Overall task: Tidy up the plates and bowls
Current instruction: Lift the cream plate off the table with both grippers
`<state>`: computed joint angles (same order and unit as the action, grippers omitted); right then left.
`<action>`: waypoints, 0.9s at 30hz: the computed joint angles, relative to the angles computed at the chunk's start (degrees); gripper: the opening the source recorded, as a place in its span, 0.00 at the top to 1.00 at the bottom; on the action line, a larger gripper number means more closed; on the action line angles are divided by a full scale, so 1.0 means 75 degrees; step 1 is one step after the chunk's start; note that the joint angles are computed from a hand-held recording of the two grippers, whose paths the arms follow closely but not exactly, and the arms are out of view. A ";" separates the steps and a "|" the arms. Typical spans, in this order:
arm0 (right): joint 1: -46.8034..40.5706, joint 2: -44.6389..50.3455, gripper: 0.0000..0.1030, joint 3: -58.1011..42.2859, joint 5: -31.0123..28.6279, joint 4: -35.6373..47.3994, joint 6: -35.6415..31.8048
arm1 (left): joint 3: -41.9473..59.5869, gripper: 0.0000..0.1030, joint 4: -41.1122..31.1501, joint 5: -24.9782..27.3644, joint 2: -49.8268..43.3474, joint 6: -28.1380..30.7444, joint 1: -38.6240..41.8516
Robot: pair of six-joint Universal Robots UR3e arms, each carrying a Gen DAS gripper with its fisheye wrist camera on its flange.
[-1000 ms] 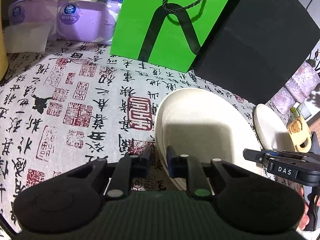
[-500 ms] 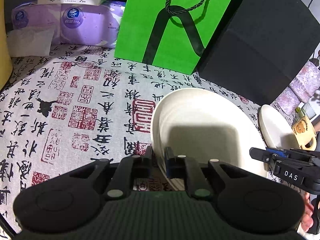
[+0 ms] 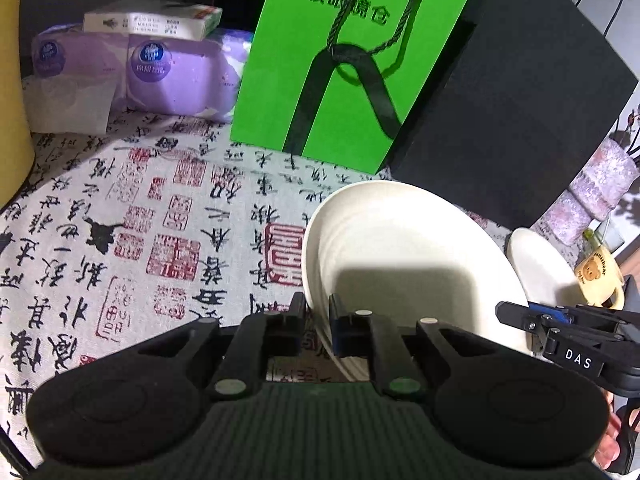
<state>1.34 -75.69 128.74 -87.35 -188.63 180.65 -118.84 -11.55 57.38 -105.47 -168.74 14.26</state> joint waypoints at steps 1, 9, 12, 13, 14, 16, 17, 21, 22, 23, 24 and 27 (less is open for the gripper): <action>0.0007 -0.0033 0.86 0.0012 0.0006 -0.0029 0.0001 | -0.0066 0.88 0.0055 -0.0053 0.0063 -0.0016 0.0036; -0.0036 -0.0268 0.86 0.0151 0.0120 -0.0252 -0.0026 | -0.0323 0.88 0.0297 -0.0239 0.0438 -0.0178 0.0160; -0.0062 -0.0319 0.86 0.0178 0.0164 -0.0321 -0.0053 | -0.0393 0.88 0.0363 -0.0316 0.0533 -0.0185 0.0204; -0.0063 -0.0339 0.86 0.0207 0.0168 -0.0365 -0.0066 | -0.0421 0.88 0.0380 -0.0360 0.0562 -0.0182 0.0234; -0.0072 -0.0363 0.86 0.0234 0.0180 -0.0400 -0.0084 | -0.0443 0.88 0.0392 -0.0399 0.0592 -0.0181 0.0254; -0.0079 -0.0436 0.86 0.0290 0.0194 -0.0443 -0.0085 | -0.0514 0.88 0.0444 -0.0452 0.0669 -0.0180 0.0292; -0.0085 -0.0469 0.86 0.0307 0.0207 -0.0457 -0.0096 | -0.0556 0.88 0.0473 -0.0466 0.0726 -0.0194 0.0298; -0.0111 -0.0615 0.86 0.0415 0.0260 -0.0547 -0.0143 | -0.0703 0.88 0.0505 -0.0565 0.0975 -0.0228 0.0369; -0.0111 -0.0666 0.86 0.0451 0.0263 -0.0570 -0.0153 | -0.0737 0.88 0.0479 -0.0613 0.1046 -0.0227 0.0397; -0.0120 -0.0722 0.86 0.0485 0.0268 -0.0584 -0.0174 | -0.0763 0.88 0.0454 -0.0669 0.1108 -0.0226 0.0429; -0.0139 -0.0795 0.86 0.0544 0.0283 -0.0610 -0.0189 | -0.0801 0.88 0.0454 -0.0719 0.1175 -0.0226 0.0455; -0.0208 -0.1054 0.86 0.0725 0.0338 -0.0635 -0.0203 | -0.0924 0.88 0.0479 -0.0819 0.1378 -0.0220 0.0487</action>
<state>-0.22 -83.60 134.18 -84.82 -193.39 179.13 -125.78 -7.96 51.24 -95.14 -170.39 17.91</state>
